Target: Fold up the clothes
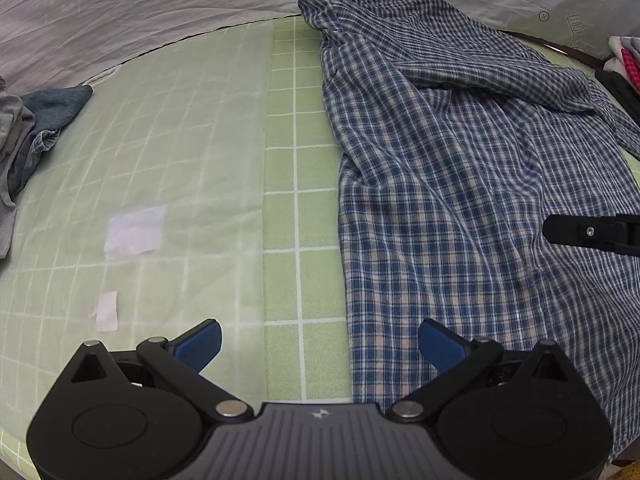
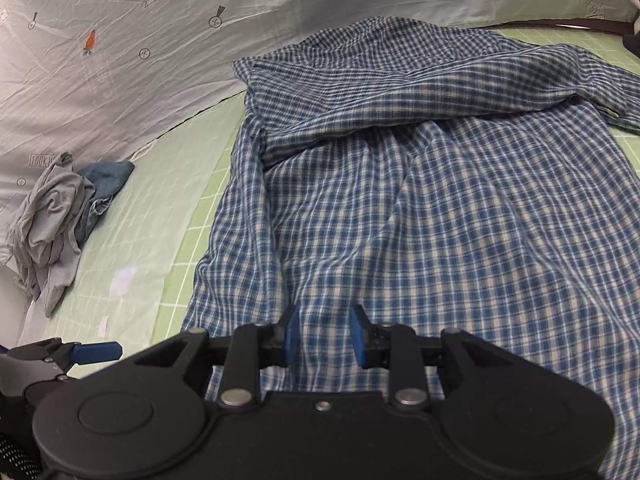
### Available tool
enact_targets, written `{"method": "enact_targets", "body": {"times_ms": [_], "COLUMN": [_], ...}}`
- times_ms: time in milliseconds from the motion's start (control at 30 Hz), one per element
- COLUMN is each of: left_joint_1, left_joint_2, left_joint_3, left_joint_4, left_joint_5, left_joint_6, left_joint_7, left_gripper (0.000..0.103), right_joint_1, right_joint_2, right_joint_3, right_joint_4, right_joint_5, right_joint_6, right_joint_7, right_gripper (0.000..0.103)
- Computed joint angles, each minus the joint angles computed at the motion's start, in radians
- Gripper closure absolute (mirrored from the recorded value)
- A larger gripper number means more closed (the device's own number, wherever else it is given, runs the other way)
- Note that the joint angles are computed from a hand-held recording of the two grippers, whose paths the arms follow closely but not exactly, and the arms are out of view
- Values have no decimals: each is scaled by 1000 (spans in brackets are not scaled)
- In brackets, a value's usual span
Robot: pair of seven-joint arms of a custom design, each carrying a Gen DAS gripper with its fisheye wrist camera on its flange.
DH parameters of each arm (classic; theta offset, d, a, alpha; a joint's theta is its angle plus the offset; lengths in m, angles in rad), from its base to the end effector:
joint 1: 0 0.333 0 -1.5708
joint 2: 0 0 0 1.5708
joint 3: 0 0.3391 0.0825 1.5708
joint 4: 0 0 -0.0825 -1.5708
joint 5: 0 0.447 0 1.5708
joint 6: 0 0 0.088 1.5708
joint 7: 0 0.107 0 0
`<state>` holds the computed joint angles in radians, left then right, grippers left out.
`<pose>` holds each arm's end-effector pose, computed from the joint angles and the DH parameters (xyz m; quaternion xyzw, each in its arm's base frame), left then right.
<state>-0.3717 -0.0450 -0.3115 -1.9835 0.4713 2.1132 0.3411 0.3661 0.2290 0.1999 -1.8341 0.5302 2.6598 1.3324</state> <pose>0.4938 -0.3777 0.5053 -0.7926 0.5640 -0.1186 0.1990 0.6211 0.3661 0.4658 -0.7777 0.5233 0.0022 0.3484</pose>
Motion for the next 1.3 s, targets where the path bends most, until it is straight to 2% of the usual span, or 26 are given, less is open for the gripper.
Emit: {"method": "enact_targets", "body": {"times_ms": [267,500,600,667,700,733,767,800,833,900,967,1100,1167,1200,1233,1267,1300], "left_joint_1": [40,81,89,89,87,86,84,84,83,85,91,104,114,119,124,128,126], "left_joint_2": [59,184,258,312,339,369,398,424,451,496,543,633,672,684,696,707,714], "left_joint_3": [44,105,136,158,169,180,190,202,214,235,254,271,272,271,270,270,275], "left_joint_4": [64,225,322,397,433,474,511,546,582,644,704,820,868,881,895,908,915], "left_joint_5": [18,109,129,142,151,157,160,160,159,147,126,63,22,-1,-24,-45,-55], "left_joint_6": [37,65,83,82,84,87,91,97,103,121,145,137,135,138,141,143,146], "left_joint_7": [-53,-28,-11,6,17,33,46,51,57,56,45,89,122,128,135,139,135], "left_gripper": [0,0,0,0,0,0,0,0,0,0,0,0,3,9,13,23,35], "right_joint_1": [-5,22,44,46,30,15,-3,-17,-32,-64,-75,-89,-88,-87,-90,-96,-115], "right_joint_2": [64,203,286,350,377,406,437,462,482,545,594,660,686,695,685,676,677], "right_joint_3": [-60,-188,-265,-302,-295,-288,-278,-271,-258,-229,-221,-207,-210,-213,-210,-201,-169], "right_joint_4": [68,238,360,460,504,551,594,622,644,732,810,914,963,981,963,947,952], "right_joint_5": [-129,-398,-529,-601,-615,-628,-635,-640,-638,-620,-607,-565,-555,-552,-544,-532,-501], "right_joint_6": [57,112,94,58,41,24,19,35,49,22,-29,-99,-149,-166,-150,-131,-133], "right_joint_7": [204,522,667,734,734,733,723,714,699,653,630,619,628,634,640,638,612], "right_gripper": [73,65,48,27,24,15,2,0,0,0,0,0,2,5,19,43,56]}}
